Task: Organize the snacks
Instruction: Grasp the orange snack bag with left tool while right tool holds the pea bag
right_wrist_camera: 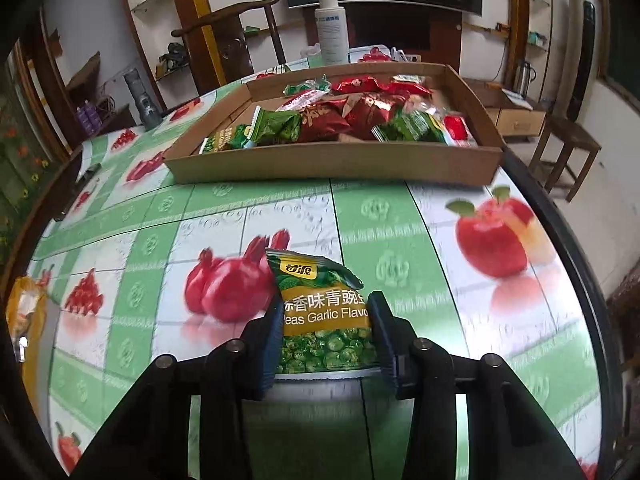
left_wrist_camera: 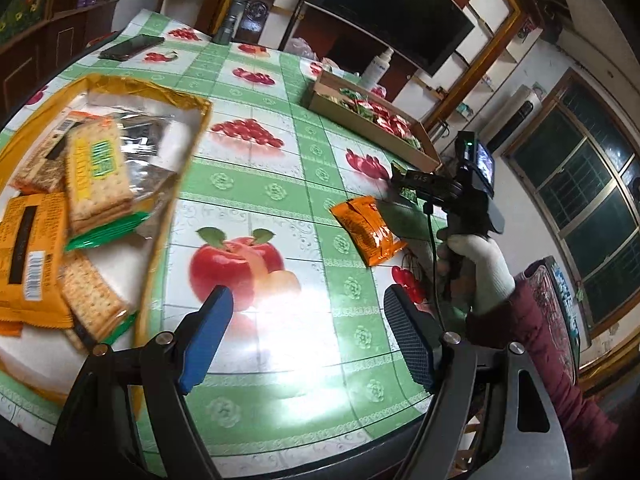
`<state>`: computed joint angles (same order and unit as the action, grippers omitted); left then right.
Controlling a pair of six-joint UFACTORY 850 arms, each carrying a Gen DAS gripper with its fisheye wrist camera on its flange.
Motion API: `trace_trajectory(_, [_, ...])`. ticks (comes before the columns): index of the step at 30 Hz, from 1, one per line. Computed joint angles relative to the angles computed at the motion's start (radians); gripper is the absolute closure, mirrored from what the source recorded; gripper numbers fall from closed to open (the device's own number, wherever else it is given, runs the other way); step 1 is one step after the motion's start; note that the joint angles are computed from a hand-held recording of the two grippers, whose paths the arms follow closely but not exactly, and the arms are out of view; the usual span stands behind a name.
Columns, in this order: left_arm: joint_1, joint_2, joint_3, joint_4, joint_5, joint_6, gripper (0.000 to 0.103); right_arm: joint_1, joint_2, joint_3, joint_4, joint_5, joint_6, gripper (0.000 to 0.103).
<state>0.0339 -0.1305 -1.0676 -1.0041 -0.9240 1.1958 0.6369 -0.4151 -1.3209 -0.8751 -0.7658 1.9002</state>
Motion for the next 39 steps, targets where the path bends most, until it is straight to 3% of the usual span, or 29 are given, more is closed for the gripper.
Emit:
trace_trajectory(7, [-0.110, -0.051, -0.054, 0.107, 0.039, -0.130, 0.025, 0.087, 0.103, 0.160, -0.202, 0.072, 0.337, 0.061])
trace_trajectory(12, [-0.217, -0.096, -0.092, 0.139, 0.092, -0.197, 0.025, 0.088, 0.140, 0.214, -0.282, 0.110, 0.451, 0.061])
trace_trajectory(22, [-0.399, -0.162, -0.138, 0.349, 0.379, -0.306, 0.026, 0.079, 0.213, 0.303, -0.390, 0.143, 0.671, 0.061])
trace_trajectory(23, [-0.409, -0.157, -0.132, 0.370, 0.401, -0.309, 0.031, 0.079, 0.215, 0.305, -0.398, 0.145, 0.679, 0.061])
trace_trajectory(24, [-0.414, -0.148, -0.119, 0.354, 0.419, -0.270, 0.051, 0.080, 0.216, 0.305, -0.406, 0.146, 0.685, 0.061])
trace_trajectory(30, [-0.388, -0.119, -0.095, 0.228, 0.366, -0.121, 0.073, 0.099, 0.196, 0.271, -0.384, 0.098, 0.610, 0.061])
trace_trajectory(34, [-0.352, -0.089, -0.079, 0.156, 0.325, -0.066, 0.074, 0.118, 0.174, 0.236, -0.376, 0.034, 0.551, 0.061])
trace_trajectory(39, [-0.291, -0.056, -0.052, 0.073, 0.269, 0.009, 0.079, 0.116, 0.167, 0.234, -0.362, 0.031, 0.543, 0.061])
